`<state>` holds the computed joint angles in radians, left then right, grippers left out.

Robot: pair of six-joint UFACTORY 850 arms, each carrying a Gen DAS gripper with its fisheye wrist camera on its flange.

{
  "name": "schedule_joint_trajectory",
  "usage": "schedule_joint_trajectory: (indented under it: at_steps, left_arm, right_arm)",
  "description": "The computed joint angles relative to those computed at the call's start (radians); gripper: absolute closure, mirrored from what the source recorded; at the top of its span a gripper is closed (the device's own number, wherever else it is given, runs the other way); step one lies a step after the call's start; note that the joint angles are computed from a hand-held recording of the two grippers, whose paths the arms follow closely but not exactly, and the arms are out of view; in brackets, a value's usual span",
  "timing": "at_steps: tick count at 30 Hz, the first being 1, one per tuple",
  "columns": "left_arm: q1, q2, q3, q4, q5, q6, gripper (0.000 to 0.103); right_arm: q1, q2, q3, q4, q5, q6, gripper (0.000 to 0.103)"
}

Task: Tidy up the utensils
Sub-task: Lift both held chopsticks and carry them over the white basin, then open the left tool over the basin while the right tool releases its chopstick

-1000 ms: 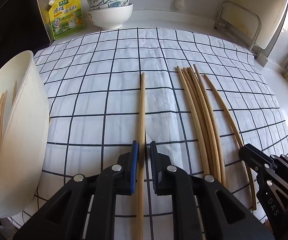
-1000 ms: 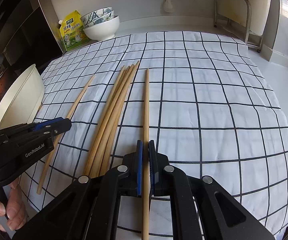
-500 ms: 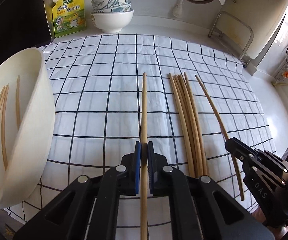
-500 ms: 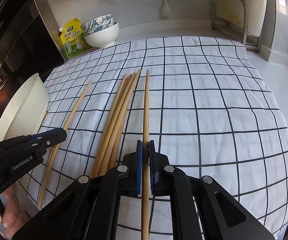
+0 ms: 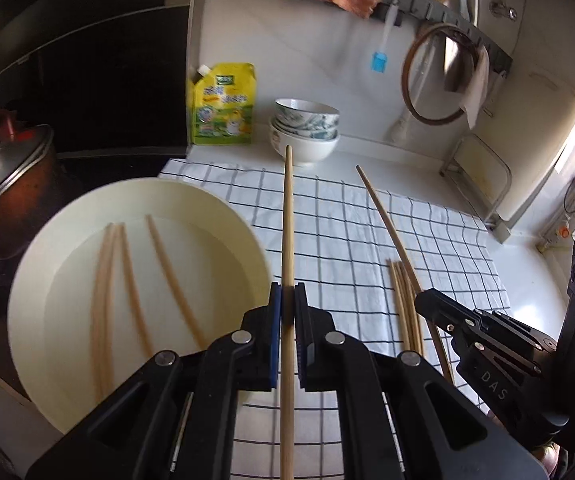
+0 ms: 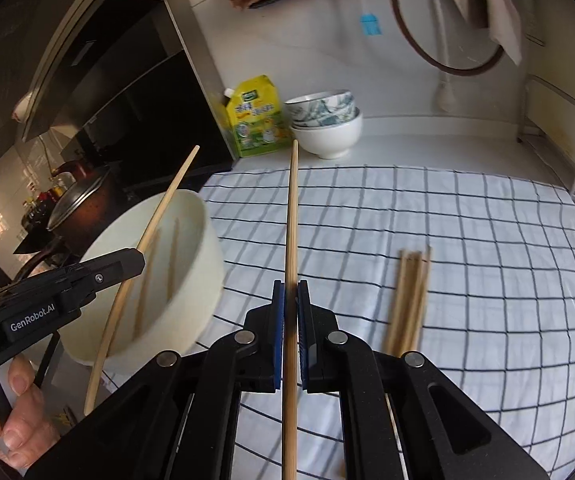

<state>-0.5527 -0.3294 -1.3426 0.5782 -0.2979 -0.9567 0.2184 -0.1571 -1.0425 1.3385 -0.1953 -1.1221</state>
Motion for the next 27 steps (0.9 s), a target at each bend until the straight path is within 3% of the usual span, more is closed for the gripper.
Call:
schedule_joint_trajectory:
  at_steps: [4, 9, 18, 22, 27]
  left_arm:
    - [0.062, 0.034, 0.036, 0.098, -0.002, -0.111, 0.096]
    - [0.133, 0.039, 0.064, 0.082, 0.013, -0.121, 0.096]
    - [0.222, -0.011, 0.068, -0.166, 0.024, 0.103, 0.096]
    - [0.242, -0.036, 0.063, -0.280, 0.011, 0.212, 0.096]
    - [0.250, -0.043, 0.069, -0.309, 0.008, 0.245, 0.095]
  right_arm:
    - [0.062, -0.075, -0.109, -0.074, -0.035, 0.062, 0.097]
    - [0.129, -0.188, -0.255, -0.291, -0.082, 0.263, 0.097]
    - [0.196, -0.353, -0.444, -0.736, -0.189, 0.705, 0.097]
    - [0.207, -0.390, -0.476, -0.822, -0.230, 0.801, 0.097]
    - [0.211, -0.390, -0.467, -0.848, -0.231, 0.834, 0.097]
